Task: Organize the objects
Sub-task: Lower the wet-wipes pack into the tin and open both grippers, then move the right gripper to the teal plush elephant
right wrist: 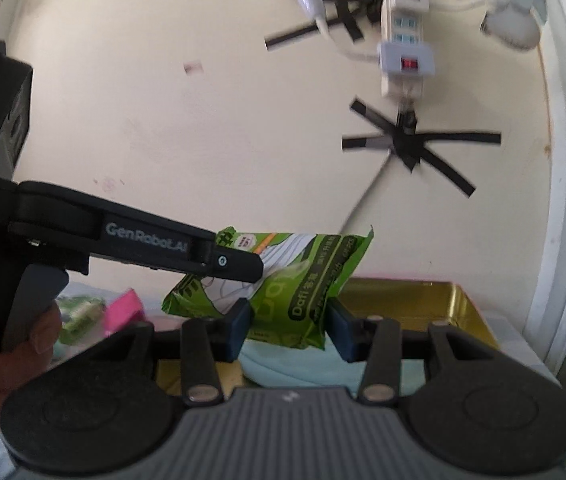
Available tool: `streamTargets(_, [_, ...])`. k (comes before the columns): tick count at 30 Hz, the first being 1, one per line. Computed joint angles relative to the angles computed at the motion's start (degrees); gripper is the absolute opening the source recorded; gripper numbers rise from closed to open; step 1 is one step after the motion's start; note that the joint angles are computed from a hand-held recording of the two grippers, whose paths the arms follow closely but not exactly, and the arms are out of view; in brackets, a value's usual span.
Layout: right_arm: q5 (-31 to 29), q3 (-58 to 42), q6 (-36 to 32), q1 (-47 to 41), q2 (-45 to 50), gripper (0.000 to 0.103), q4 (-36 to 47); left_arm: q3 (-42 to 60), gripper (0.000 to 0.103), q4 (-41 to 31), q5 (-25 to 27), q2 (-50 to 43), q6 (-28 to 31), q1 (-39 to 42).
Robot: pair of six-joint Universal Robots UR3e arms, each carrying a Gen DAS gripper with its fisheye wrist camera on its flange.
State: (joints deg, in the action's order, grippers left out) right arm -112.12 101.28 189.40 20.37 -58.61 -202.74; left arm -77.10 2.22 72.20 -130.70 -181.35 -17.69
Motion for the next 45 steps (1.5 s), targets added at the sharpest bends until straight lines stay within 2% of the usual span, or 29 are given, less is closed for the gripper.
streamTargets(2, [-5.1,-4.7,0.6,0.9,3.5,0.047,3.5,3.6,0.051,-2.8,4.2,-2.7,-0.8,-1.1])
streamTargets(6, [-3.1,1.1,4.2,0.7,2.3,0.047,-1.9,-1.6,0.051,-0.4,5.9,-0.4,-0.4,-0.7])
streamTargets(9, [-6.8,4.1,6.8,3.3,1.0,0.047,-3.7,-8.0,0.051,1.4,9.0,3.8,1.0,-0.9])
streamTargets(11, [-8.7,7.0,9.7,5.3,-0.3,0.047,-5.8,-12.7,0.051,2.3,8.9,6.8,1.4,-0.2])
streamTargets(16, [-17.3,10.7,15.7,12.6,-2.2,0.049,-7.8,-28.5,0.055,10.1,9.0,14.9,4.3,2.3])
streamTargets(19, [-22.8,11.1,20.5,18.0,-2.7,0.051,-5.1,-36.8,0.055,13.4,8.7,18.6,4.7,2.5])
streamTargets(21, [-24.4,11.8,24.0,20.5,-3.2,0.051,-2.6,-41.1,0.055,16.2,9.6,19.8,4.7,1.8])
streamTargets(26, [-24.6,12.5,31.0,23.9,-4.6,0.051,7.5,-49.8,0.055,20.6,10.9,21.3,4.6,1.8])
streamTargets(32, [-22.2,10.5,34.7,26.0,-3.6,0.051,15.5,-55.9,0.055,23.8,12.8,21.0,5.5,3.1])
streamTargets(38, [-21.1,6.8,35.6,26.5,-1.9,0.051,21.4,-59.9,0.055,26.6,12.5,20.6,6.5,6.1])
streamTargets(41, [-19.8,6.6,35.9,26.0,-2.3,0.051,23.0,-61.8,0.061,30.6,12.7,19.5,7.6,6.9])
streamTargets(45, [-18.9,5.9,36.1,25.6,-2.5,0.053,25.2,-63.6,0.062,33.4,10.9,19.0,9.0,8.8])
